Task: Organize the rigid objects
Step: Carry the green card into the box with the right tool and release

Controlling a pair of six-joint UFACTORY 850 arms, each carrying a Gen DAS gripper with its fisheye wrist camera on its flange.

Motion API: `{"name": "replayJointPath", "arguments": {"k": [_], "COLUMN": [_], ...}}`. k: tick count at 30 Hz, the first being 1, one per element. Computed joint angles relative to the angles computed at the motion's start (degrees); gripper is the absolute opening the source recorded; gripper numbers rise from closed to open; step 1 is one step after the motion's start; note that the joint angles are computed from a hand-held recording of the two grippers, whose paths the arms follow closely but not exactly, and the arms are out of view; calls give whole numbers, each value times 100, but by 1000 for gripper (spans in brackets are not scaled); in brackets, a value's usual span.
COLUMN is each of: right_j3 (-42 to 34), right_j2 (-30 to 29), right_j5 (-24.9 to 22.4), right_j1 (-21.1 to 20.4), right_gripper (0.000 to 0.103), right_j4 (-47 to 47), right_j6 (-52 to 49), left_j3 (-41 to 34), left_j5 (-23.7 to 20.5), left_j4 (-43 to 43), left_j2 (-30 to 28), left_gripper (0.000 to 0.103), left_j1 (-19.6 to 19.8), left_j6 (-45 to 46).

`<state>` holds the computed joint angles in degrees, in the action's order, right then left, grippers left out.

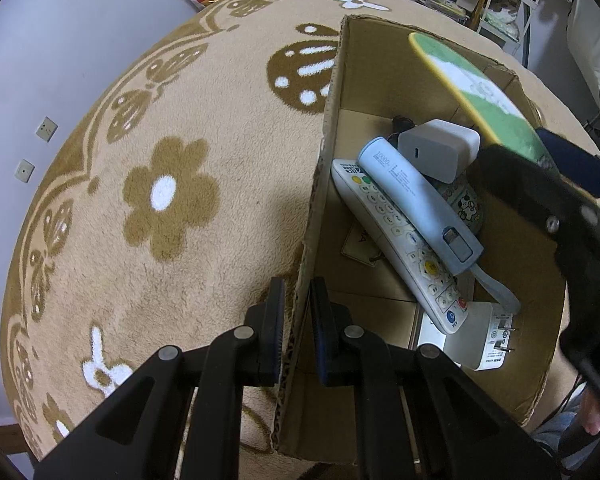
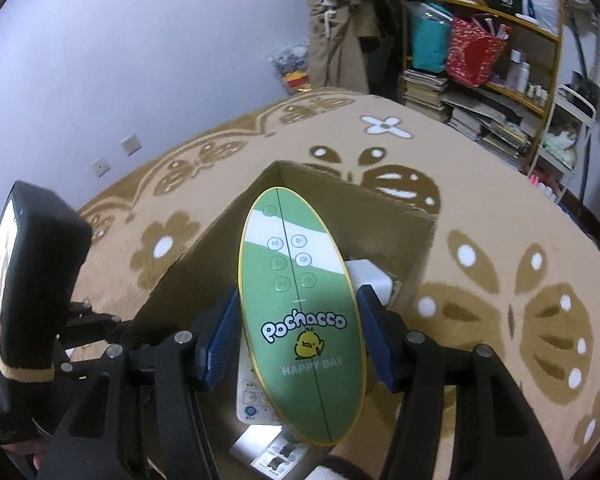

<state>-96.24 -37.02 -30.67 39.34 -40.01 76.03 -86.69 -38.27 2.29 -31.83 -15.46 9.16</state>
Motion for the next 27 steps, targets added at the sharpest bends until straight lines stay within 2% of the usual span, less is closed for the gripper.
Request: {"name": "replayJointPath", "arguments": {"k": [3,6,21,27], "right_j3": [-44,-178,-443,-396], "right_j2": [-47,-167,-374,-270], "right_j5": [-72,-366,-559,-621], "right_j1": [2,30,81,92], "right_gripper": [63,63,60,60], "right_j4": [203,217,608,271], "right_j6": [-183,-142,-667,-203], "left_j3": [2,1,21,7], "left_j5": [4,6,29,8], "left_j4": [-12,-19,-12,-47], "left_j2": [-2,-4,21,19], "left_gripper": [12,13,13,13], "left_j1": [1,3,12,20], "left_j6": [9,4,15,9]}}
